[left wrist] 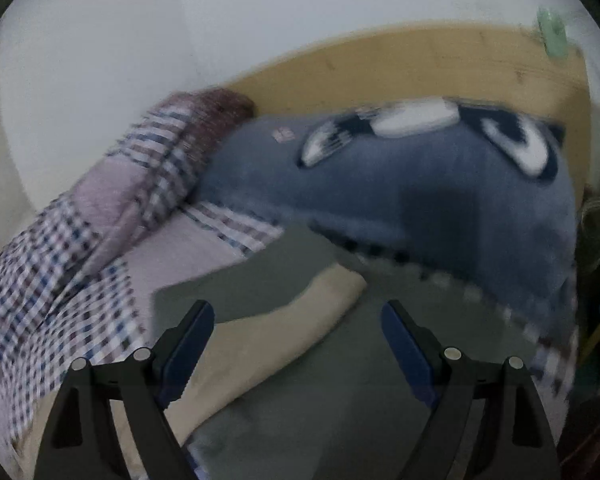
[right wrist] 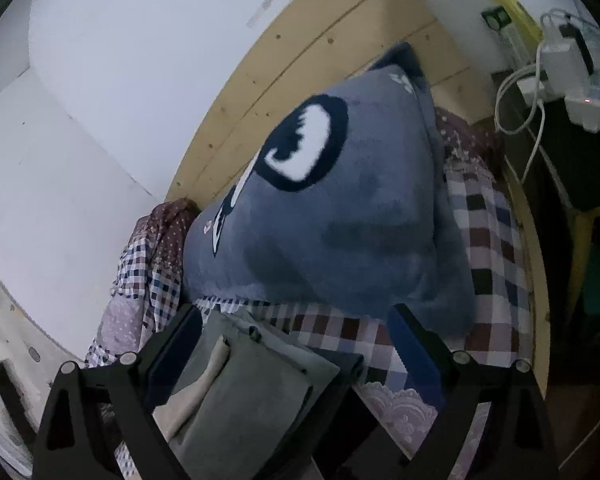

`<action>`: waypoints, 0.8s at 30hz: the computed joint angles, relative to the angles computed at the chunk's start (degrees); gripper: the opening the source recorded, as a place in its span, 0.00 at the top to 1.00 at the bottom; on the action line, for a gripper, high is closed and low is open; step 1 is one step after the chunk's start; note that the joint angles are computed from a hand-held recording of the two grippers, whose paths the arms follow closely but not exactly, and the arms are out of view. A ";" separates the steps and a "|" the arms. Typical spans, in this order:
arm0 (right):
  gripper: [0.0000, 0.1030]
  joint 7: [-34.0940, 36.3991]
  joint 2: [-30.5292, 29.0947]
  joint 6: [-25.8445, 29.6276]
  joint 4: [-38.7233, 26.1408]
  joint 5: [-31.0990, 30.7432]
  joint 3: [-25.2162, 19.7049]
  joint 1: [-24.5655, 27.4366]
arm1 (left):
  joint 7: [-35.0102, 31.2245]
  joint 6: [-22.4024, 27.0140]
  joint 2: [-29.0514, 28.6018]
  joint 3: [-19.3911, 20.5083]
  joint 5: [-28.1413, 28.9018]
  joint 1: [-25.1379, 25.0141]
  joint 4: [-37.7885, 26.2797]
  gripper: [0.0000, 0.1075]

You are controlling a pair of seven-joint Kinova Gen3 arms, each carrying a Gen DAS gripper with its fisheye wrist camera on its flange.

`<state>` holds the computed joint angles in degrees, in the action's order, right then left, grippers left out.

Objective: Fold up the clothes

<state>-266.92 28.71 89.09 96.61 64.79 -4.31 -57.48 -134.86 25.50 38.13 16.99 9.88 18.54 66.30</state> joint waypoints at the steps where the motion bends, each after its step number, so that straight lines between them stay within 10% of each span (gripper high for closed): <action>1: 0.07 -0.55 -0.23 -0.66 0.64 0.25 -0.04 0.15 | 0.68 1.57 1.15 -1.98 -1.43 2.29 -2.02 0.19; 8: 0.07 -3.03 -1.75 -3.37 4.23 1.62 -0.78 1.03 | 7.41 17.13 10.81 -10.28 -10.30 12.20 -19.47 0.44; 12: 0.07 -4.41 -2.63 -3.47 5.91 1.31 -1.49 1.18 | 13.28 25.23 15.85 -9.36 -11.63 12.35 -30.09 0.99; 24: 0.07 -3.62 -2.17 -5.45 5.91 5.38 -2.15 1.74 | 14.01 22.23 6.53 6.57 14.23 -12.96 -27.74 0.99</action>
